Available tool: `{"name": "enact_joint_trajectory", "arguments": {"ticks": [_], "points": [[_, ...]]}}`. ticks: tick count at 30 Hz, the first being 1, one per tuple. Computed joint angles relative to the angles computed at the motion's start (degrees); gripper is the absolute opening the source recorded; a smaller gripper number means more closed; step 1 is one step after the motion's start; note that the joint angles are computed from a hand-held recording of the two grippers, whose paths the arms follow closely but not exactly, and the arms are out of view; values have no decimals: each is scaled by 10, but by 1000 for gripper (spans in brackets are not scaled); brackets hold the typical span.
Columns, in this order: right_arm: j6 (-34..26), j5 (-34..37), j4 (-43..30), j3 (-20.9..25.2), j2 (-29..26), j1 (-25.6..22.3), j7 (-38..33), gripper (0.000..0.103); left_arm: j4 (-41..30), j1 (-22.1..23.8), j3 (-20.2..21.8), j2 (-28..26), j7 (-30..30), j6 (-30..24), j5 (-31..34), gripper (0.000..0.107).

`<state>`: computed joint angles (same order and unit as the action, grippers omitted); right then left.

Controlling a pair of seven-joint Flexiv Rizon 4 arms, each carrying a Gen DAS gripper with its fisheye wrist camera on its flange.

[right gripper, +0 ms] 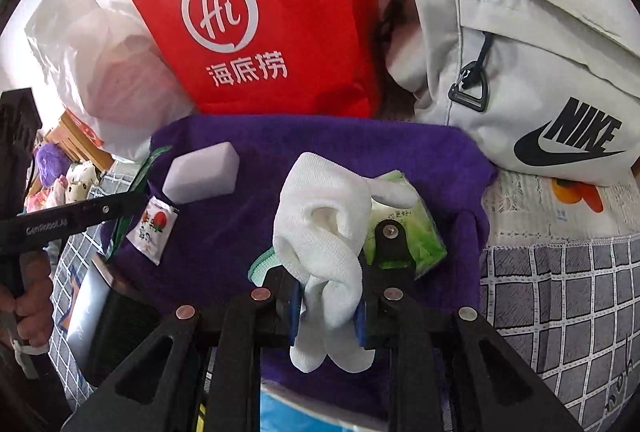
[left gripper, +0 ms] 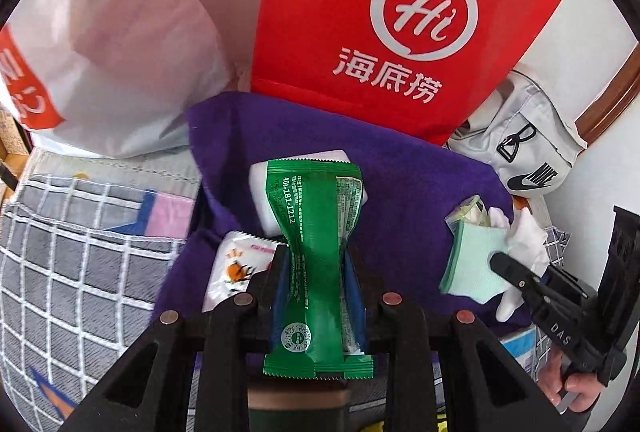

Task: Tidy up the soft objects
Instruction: 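Open both grippers over the towel, releasing the wipes pack and the glove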

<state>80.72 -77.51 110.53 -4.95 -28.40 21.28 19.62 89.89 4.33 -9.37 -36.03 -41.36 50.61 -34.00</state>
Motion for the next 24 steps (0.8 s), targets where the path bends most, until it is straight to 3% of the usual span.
{"name": "enact_joint_trajectory", "arguments": {"ticks": [8, 12, 16, 20, 22, 24], "points": [[11, 55, -3, -2, -18, 7, -45, 24, -19, -12, 2, -23, -24, 2, 23, 26], [19, 55, 0, -25, -15, 25, -39, 27, -21, -14, 1, -27, -28, 7, 28, 28], [6, 59, 0, -26, -12, 32, -45, 50, -25, -14, -3, -31, -35, 7, 24, 34], [-21, 36, -1, -29, -2, 41, -31, 73, -24, -16, 5, -26, -47, 10, 34, 56], [-49, 27, 0, -21, 5, 40, -24, 79, -16, -11, 3, -18, -36, 17, 36, 56], [-76, 27, 2, -7, 13, 37, -22, 79, -9, -8, 5, -8, -32, 23, 37, 56]]}}
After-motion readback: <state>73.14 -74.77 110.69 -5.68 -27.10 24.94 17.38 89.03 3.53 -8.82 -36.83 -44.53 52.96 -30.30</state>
